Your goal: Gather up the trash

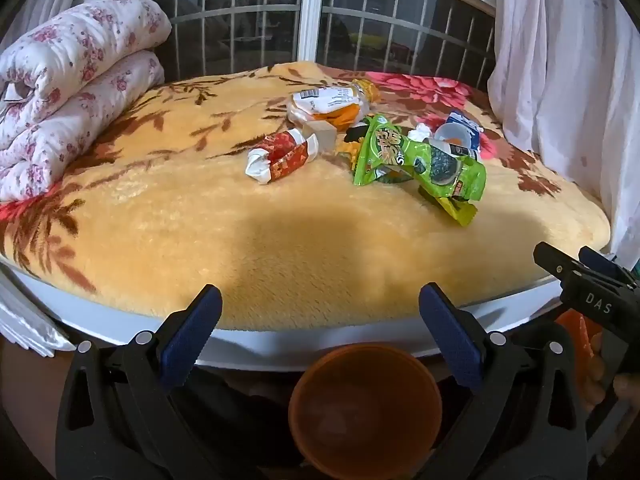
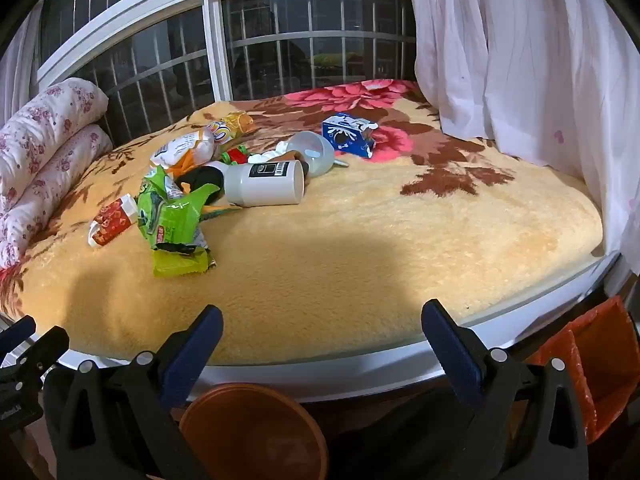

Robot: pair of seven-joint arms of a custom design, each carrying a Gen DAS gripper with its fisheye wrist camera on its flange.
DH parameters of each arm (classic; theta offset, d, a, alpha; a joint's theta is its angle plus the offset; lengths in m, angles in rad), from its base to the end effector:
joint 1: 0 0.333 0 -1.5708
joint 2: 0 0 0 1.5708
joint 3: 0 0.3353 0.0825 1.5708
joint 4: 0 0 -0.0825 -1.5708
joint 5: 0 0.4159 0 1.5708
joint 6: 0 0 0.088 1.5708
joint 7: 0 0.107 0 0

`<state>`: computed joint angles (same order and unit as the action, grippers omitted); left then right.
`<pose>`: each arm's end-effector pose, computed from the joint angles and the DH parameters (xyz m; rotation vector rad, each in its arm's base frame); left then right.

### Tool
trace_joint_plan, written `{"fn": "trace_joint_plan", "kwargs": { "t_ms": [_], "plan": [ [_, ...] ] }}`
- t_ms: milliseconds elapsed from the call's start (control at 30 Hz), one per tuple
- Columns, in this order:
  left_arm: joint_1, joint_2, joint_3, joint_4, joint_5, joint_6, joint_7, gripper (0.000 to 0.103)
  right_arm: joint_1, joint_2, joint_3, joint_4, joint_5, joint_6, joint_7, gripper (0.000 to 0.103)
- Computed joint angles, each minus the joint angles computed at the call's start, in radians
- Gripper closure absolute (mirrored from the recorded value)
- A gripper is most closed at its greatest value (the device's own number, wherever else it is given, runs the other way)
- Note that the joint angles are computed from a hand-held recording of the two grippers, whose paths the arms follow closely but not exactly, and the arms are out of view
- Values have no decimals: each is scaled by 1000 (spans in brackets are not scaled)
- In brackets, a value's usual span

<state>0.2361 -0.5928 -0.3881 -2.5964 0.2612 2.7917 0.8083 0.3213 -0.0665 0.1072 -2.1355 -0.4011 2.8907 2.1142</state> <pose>0.4311 -0.0923 0.5209 -2.0177 1.3739 -0.7049 0.5366 0.2717 0.5339 -1.8666 1.4733 -0.6135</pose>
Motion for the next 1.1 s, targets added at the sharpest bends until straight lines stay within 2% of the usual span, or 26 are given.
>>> {"fn": "trace_joint_plan", "kwargs": {
  "t_ms": [167,300,433,567,1100],
  "plan": [
    [-5,1,5,-2,-1,9,5,7,2,-4,-3,-3,20,-7,-19,5],
    [-53,9,54,-8,-45,10,55,7,1,6,3,6,8,-9,-12,5],
    [-37,14,35,-6,-54,4,49,7,4,7,5,8,1,-14,-3,5],
    [-34,15,35,-8,-58,6,51,7,11,12,-4,10,58,-17,-54,5],
    [-22,28,28,-12,-45,2,37,7,16,24,-3,15,84,-26,-86,5]
  ]
}}
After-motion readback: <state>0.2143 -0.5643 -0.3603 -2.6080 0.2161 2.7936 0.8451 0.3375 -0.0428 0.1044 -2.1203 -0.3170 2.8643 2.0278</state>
